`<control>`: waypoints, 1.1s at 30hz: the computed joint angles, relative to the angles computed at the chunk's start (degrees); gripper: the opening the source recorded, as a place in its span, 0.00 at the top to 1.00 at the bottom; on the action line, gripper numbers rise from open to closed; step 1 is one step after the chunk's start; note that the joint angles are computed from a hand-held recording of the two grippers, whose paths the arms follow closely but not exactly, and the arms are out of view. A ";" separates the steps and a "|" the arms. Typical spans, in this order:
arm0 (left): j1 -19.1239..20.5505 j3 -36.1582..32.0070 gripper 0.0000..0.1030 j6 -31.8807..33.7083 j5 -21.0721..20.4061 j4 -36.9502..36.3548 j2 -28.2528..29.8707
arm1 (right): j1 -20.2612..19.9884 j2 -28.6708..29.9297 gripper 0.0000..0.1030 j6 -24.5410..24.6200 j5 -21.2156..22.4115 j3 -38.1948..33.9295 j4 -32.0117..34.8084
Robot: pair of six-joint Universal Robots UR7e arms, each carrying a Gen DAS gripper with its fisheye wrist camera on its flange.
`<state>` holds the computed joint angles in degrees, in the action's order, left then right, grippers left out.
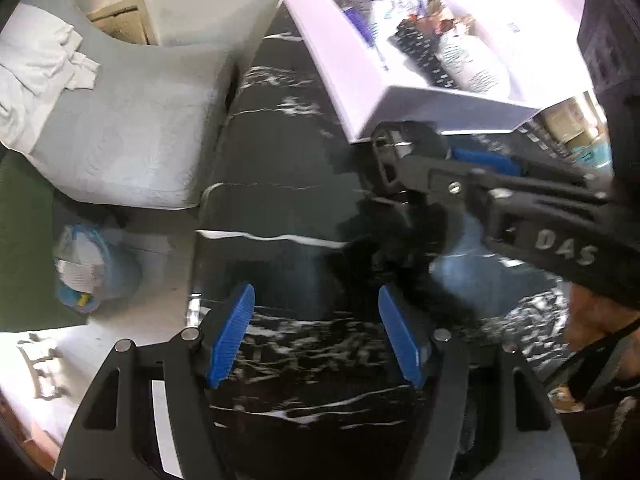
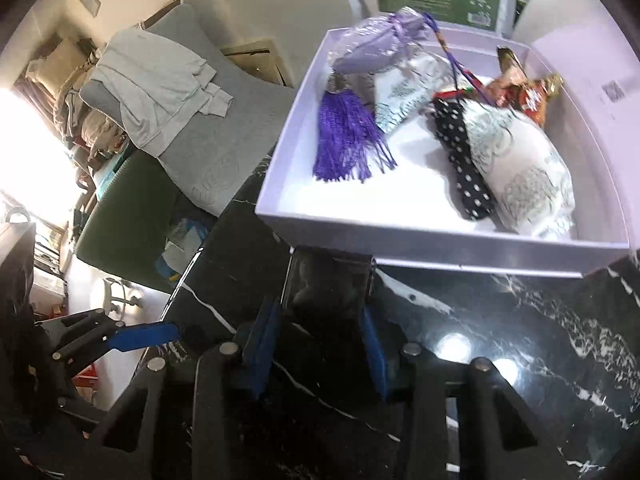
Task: Organize objects
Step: 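Grasp the black scrunchie with left tool while right tool grasps the black case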
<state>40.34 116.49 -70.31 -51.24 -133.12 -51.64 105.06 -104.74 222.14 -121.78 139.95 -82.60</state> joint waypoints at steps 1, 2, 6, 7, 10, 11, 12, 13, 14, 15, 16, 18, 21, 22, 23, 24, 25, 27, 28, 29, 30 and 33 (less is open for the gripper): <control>-0.09 -0.17 0.38 0.45 -0.21 -0.44 0.22 | 0.28 0.59 0.68 0.44 -0.17 0.00 -0.84; -0.07 -0.50 0.38 1.37 -0.53 -1.11 0.70 | 0.59 1.17 0.68 0.79 0.01 -0.15 -1.44; 0.12 -1.77 0.38 4.43 -1.98 -2.36 2.35 | 2.96 4.56 0.71 -5.26 -1.39 -0.72 -4.88; 0.20 -2.14 0.38 5.14 -2.44 -2.68 2.81 | 3.28 5.52 0.71 -4.06 -1.33 -1.01 -5.33; 0.36 -3.32 0.38 7.03 -3.42 -3.40 4.14 | 3.50 7.77 0.71 -2.40 -0.42 -1.95 -7.05; 0.40 -3.70 0.38 7.60 -3.64 -3.66 4.55 | 3.72 8.51 0.71 -1.78 -0.20 -2.31 -7.32; 0.45 -4.04 0.38 8.47 -4.05 -4.30 5.03 | 3.91 9.29 0.71 -0.86 -0.08 -2.68 -7.43; 0.47 -4.21 0.37 8.95 -4.25 -4.58 5.30 | 4.22 10.16 0.71 0.27 -0.17 -3.12 -7.25; 0.42 -4.54 0.34 9.27 -3.92 -4.35 5.67 | 4.47 10.90 0.71 1.18 -0.20 -3.55 -6.92; 0.29 -4.94 0.32 9.72 -3.69 -4.24 6.25 | 4.57 11.34 0.71 1.83 -0.08 -4.00 -6.40; 0.17 -5.20 0.30 10.15 -3.50 -4.11 6.63 | 4.59 11.48 0.71 2.09 0.02 -4.36 -5.77; -0.20 -6.26 0.30 10.48 -2.12 -2.15 7.71 | 4.39 11.31 0.71 1.81 0.12 -4.69 -4.86; -1.39 -8.27 0.40 6.72 2.42 6.73 9.01 | 3.77 10.75 0.66 0.24 0.01 -5.03 -3.52; -1.69 -7.86 0.50 6.28 3.63 6.92 8.92 | 3.51 10.43 0.55 -0.47 0.10 -4.99 -3.45; -1.79 -7.31 0.55 6.41 4.21 6.36 8.68 | 3.22 9.93 0.48 -1.03 0.16 -4.80 -3.44; -1.77 -6.46 0.57 7.36 4.54 4.86 8.27 | 2.96 9.48 0.39 -1.19 0.30 -4.63 -3.26; -1.73 -5.55 0.61 10.72 4.64 3.14 7.80 | 2.93 9.37 0.38 -1.10 0.23 -4.63 -2.82; -1.60 -4.08 0.65 12.64 4.75 1.81 6.42 | 3.09 8.96 0.38 -0.78 -0.31 -4.33 -2.41; -1.51 -3.82 0.68 13.29 4.93 1.50 6.20 | 2.91 8.44 0.38 -1.05 -0.54 -4.00 -2.31; -1.44 -3.65 0.69 13.90 5.16 1.11 6.09 | 2.55 7.83 0.38 -1.76 -0.45 -3.66 -2.33; -1.27 -3.41 0.70 14.57 5.41 0.35 5.92 | 2.30 7.57 0.38 -2.51 -0.20 -3.56 -2.39; -0.15 -2.77 0.71 15.83 6.19 -1.09 4.76 | 0.67 4.93 0.38 -6.58 0.14 -1.84 -3.28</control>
